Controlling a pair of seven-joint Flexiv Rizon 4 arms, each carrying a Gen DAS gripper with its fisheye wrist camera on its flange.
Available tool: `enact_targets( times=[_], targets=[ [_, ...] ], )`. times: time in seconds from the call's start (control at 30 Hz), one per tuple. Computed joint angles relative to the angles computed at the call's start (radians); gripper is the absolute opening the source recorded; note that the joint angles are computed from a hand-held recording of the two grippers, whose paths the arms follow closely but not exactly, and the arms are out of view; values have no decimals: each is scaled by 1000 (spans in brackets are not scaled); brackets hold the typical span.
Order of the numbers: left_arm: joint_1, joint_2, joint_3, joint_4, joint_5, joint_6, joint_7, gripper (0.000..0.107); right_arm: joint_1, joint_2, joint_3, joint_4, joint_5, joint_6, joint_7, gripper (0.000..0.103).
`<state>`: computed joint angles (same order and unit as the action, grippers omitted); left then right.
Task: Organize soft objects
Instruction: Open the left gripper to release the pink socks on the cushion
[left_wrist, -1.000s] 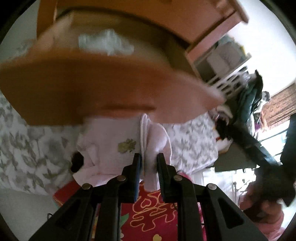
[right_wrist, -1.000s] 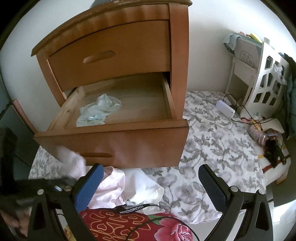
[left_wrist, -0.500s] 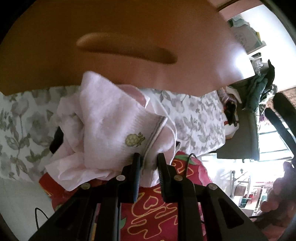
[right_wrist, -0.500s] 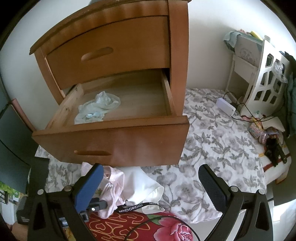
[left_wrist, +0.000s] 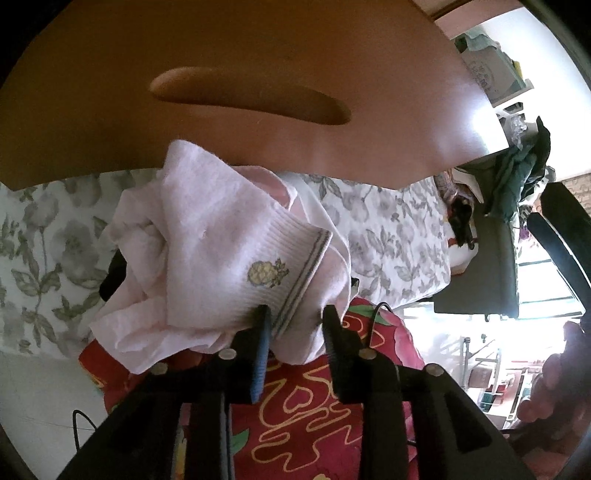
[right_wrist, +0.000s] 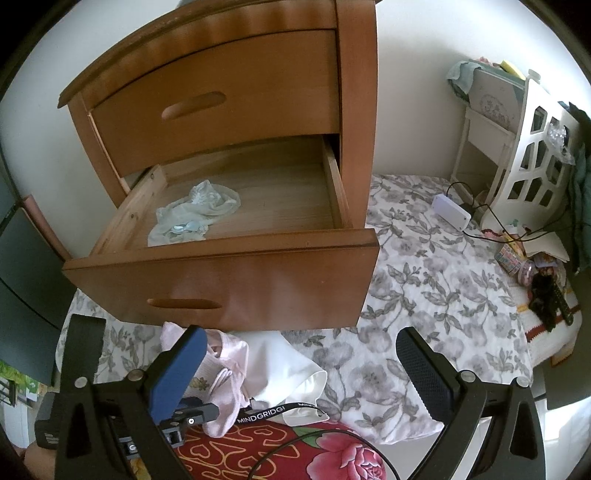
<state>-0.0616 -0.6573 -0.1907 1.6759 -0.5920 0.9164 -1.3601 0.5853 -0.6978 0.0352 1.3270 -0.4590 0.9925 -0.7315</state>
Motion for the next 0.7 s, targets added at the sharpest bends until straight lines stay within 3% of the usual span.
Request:
enact_targets(
  times=[0.47,0.57,0.7],
  targets=[
    [11,79,25,31,4,82,-5,50,1,0,-3,-1,-4,3,3,103],
    [10,92,44,36,18,108,-34,62,2,-1,-4,-1,-4,2,4,103],
    [1,100,80,30,67,116,-102,63,1,-1,-2,-3,-2,0,2,103]
  ],
)
